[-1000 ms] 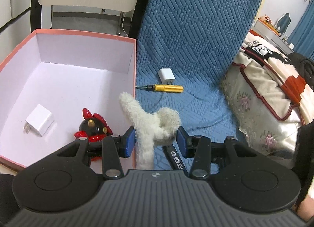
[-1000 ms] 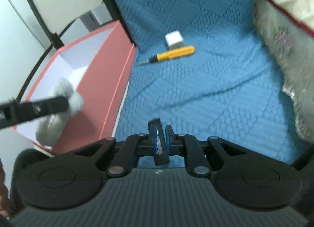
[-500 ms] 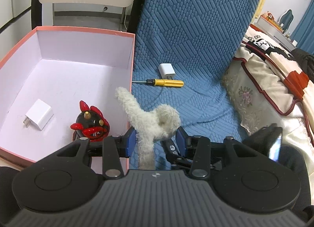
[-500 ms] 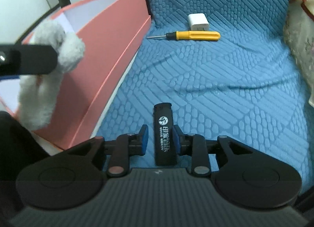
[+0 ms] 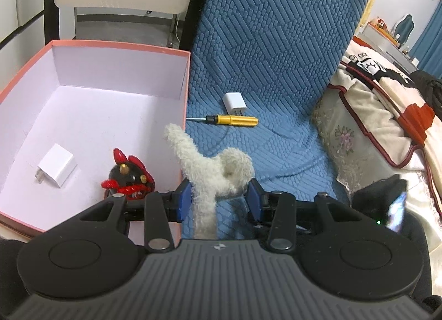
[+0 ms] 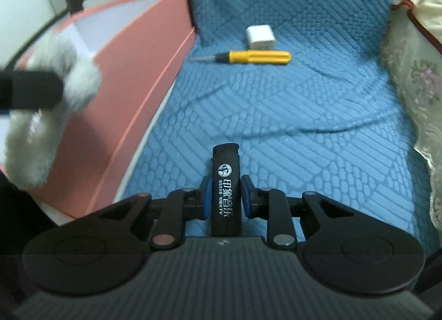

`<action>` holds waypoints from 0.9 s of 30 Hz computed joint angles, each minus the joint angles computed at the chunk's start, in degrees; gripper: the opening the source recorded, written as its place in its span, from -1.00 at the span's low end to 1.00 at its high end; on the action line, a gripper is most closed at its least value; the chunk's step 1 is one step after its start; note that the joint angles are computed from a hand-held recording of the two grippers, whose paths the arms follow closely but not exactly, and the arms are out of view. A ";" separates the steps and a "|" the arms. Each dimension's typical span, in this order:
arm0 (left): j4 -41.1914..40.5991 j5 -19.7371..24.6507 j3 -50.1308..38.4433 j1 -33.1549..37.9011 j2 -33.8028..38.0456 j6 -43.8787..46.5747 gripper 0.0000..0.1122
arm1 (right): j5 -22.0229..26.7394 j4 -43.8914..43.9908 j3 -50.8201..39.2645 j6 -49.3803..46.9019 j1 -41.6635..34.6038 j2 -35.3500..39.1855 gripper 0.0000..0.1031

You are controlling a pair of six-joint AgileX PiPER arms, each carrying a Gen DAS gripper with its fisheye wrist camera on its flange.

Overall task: Organize rigid objects
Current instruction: 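Carry the USB stick and plush toy over the pink box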

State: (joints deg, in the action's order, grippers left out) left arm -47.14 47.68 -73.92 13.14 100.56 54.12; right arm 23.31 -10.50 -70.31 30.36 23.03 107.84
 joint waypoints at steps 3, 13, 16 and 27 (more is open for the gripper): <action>0.85 1.24 -2.57 1.01 0.65 -1.03 -0.14 | 0.52 2.21 -0.53 -1.38 -0.53 -2.31 -0.50; 3.33 9.47 -18.30 7.61 6.26 -5.53 -0.14 | 5.91 4.43 -12.27 -5.70 2.42 -4.96 -0.49; 3.54 11.91 -23.38 10.10 7.94 -6.86 -0.14 | 7.92 5.89 -18.41 -7.39 3.92 -3.54 -0.49; 5.02 20.18 -41.71 18.15 17.30 -11.41 -0.14 | 16.34 12.03 -41.64 -12.75 9.04 8.67 -0.49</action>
State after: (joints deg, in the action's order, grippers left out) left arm -42.12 67.86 -115.63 31.29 117.86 42.71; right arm 39.66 1.53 -111.95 17.61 32.07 116.51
